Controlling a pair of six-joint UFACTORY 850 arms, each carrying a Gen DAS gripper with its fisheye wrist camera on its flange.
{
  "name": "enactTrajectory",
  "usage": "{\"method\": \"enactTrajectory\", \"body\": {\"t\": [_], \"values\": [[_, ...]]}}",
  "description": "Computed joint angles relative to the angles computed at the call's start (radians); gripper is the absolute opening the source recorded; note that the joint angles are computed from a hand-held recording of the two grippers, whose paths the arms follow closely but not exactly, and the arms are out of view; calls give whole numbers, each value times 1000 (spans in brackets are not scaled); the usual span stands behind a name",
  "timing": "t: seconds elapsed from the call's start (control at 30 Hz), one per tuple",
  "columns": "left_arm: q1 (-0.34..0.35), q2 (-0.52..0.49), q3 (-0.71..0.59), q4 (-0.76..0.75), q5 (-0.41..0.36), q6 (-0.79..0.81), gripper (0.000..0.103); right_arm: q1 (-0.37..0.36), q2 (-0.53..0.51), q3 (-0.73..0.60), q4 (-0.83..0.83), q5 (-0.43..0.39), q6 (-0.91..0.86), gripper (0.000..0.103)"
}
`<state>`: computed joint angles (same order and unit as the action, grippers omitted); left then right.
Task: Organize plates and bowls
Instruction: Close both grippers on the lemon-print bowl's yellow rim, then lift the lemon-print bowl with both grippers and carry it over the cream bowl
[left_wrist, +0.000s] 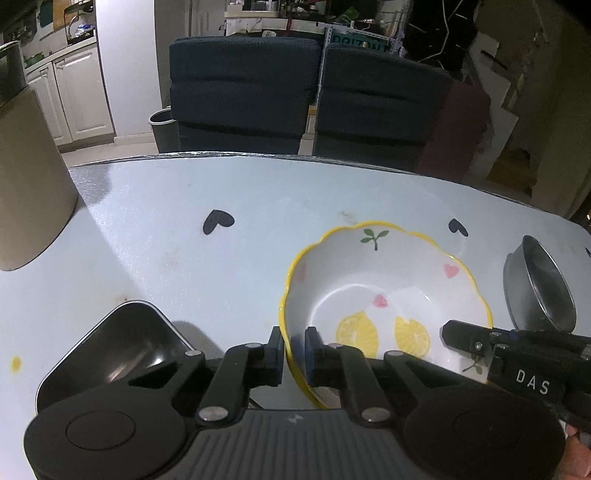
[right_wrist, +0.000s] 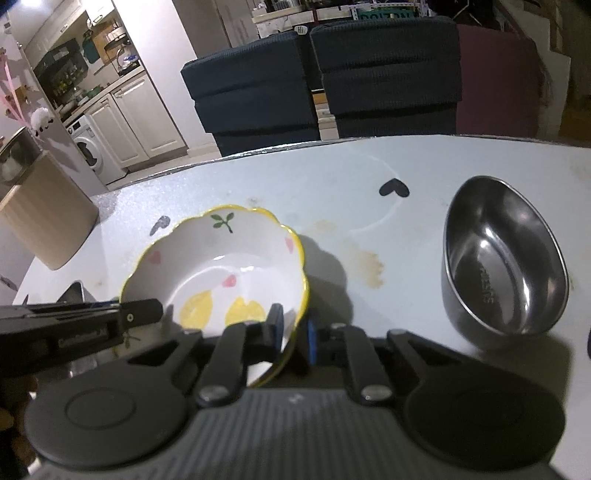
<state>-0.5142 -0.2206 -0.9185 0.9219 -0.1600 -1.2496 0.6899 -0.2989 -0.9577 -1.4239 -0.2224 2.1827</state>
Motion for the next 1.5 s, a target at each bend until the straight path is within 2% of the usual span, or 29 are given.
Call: {"method": "enactTrajectory", "body": {"t": [0.2, 0.33, 0.5, 0.73, 0.9, 1.03, 1.17, 1.4, 1.5], "values": [[-3, 1, 4, 40, -1, -51, 13, 0, 3, 10, -63, 1, 67, 16], [2, 4, 8, -11, 11, -24, 11, 0, 6, 13, -59, 1, 65, 16], [7, 7, 17, 27, 27, -61, 11, 9, 1, 6, -28, -18, 29, 16], [2, 8, 29, 293, 38, -324, 11, 20, -5, -6, 43, -38, -31, 16], [-4, 7, 36, 527, 49, -586, 10, 25, -6, -12, 88, -50, -65, 16], [-8, 3, 29, 611, 62, -665, 10, 14, 2, 1, 35, -35, 17, 15], [-24, 3, 23, 730, 57, -779, 10, -4, 13, 13, 37, -20, 14, 14], [-34, 44, 38, 1004, 51, -1069, 10, -15, 62, 51, -101, -38, 181, 11], [-42, 78, 50, 1020, 41, -1090, 10, -10, 93, 70, -178, -55, 257, 11]]}}
